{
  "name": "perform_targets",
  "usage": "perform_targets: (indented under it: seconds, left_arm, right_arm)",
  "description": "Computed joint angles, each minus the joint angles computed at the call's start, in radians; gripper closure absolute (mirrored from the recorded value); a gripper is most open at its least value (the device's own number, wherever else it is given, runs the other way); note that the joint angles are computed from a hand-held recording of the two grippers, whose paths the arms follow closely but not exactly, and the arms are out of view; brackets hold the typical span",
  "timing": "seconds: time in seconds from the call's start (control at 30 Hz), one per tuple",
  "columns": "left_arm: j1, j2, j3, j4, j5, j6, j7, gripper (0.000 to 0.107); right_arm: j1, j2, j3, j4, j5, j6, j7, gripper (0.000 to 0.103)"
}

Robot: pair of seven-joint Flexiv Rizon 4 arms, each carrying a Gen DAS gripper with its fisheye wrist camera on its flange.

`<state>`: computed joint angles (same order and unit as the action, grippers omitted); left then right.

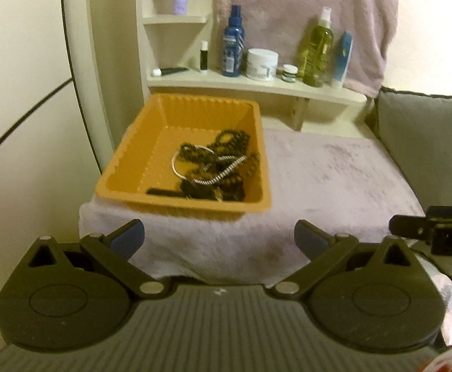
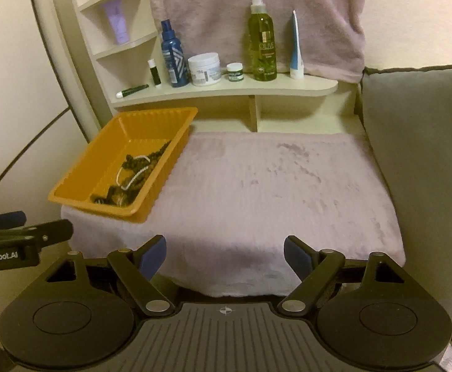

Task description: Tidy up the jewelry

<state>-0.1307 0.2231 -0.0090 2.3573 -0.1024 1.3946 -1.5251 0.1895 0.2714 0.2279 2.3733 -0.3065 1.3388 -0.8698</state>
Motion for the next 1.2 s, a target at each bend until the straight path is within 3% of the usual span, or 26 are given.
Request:
perform_targets:
  seconds: [0.27,1.2]
  left_arm:
    - [-0.008,0.020,-0.016,0.007,0.029,-0.006,-0.017,0.005]
    - [-0.034,0.020,-0.009,0.024,-0.002,0.014,0.000,0.005]
  right_arm:
    - [-0.002,0.042,0.013,0.036,0.026,-0.023,0.030,0.020]
    - [0.008,0.044,0.015,0.036,0.019,-0.021,0.020,0.020]
